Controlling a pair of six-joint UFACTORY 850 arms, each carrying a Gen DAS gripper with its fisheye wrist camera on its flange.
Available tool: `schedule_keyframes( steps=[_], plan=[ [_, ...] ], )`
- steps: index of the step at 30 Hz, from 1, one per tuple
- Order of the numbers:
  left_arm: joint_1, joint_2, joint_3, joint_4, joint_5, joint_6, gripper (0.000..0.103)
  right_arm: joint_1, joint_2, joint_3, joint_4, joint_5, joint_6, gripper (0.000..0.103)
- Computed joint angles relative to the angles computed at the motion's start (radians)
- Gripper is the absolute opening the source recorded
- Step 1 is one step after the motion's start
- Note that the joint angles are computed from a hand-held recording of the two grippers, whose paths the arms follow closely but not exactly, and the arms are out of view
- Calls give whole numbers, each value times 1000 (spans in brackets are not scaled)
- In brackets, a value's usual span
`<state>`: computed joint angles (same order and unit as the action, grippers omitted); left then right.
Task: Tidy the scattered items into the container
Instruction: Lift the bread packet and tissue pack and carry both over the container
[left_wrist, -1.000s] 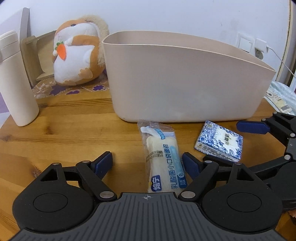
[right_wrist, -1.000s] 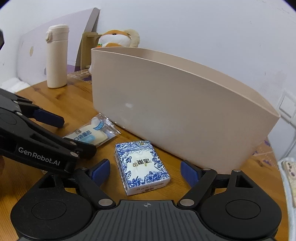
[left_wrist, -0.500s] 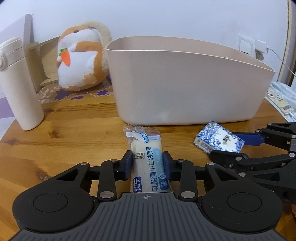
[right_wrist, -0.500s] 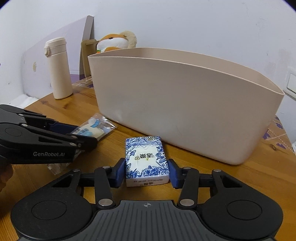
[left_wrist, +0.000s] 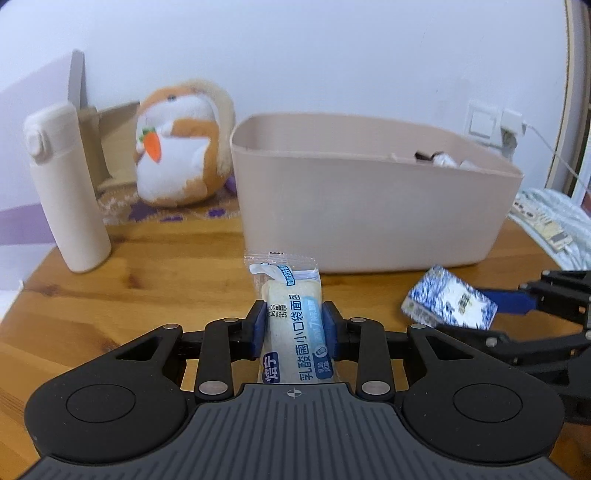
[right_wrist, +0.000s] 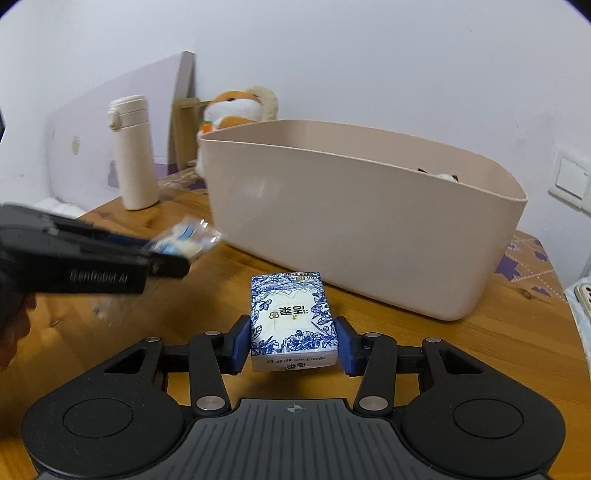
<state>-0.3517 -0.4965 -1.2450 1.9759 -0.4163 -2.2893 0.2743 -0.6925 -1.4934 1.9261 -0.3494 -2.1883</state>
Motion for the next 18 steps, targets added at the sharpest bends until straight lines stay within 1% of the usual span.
schedule_keyframes(
  steps=[4, 9, 10, 12, 13, 16, 18],
  plan=[
    [-11, 34, 20, 43, -36, -39, 32, -5, 41, 47, 138, 5, -134, 44],
    [-22, 69, 29, 74, -85, -47, 32, -23, 107, 95, 311, -33, -270, 44],
    [-24, 74, 27, 79, -93, -45, 32, -24, 120, 102, 358, -39, -311, 44],
    [-27, 79, 19, 85, -106, -35, 32, -19, 148, 118, 542, -34, -486, 44],
    [-27, 80, 14, 90, -113, -32, 32, -17, 158, 121, 608, -31, -548, 44],
    [-27, 81, -6, 104, -126, -26, 32, -23, 176, 114, 654, -40, -570, 44],
    [-26, 79, -20, 110, -130, -22, 32, -24, 177, 97, 680, -29, -584, 44]
  ],
)
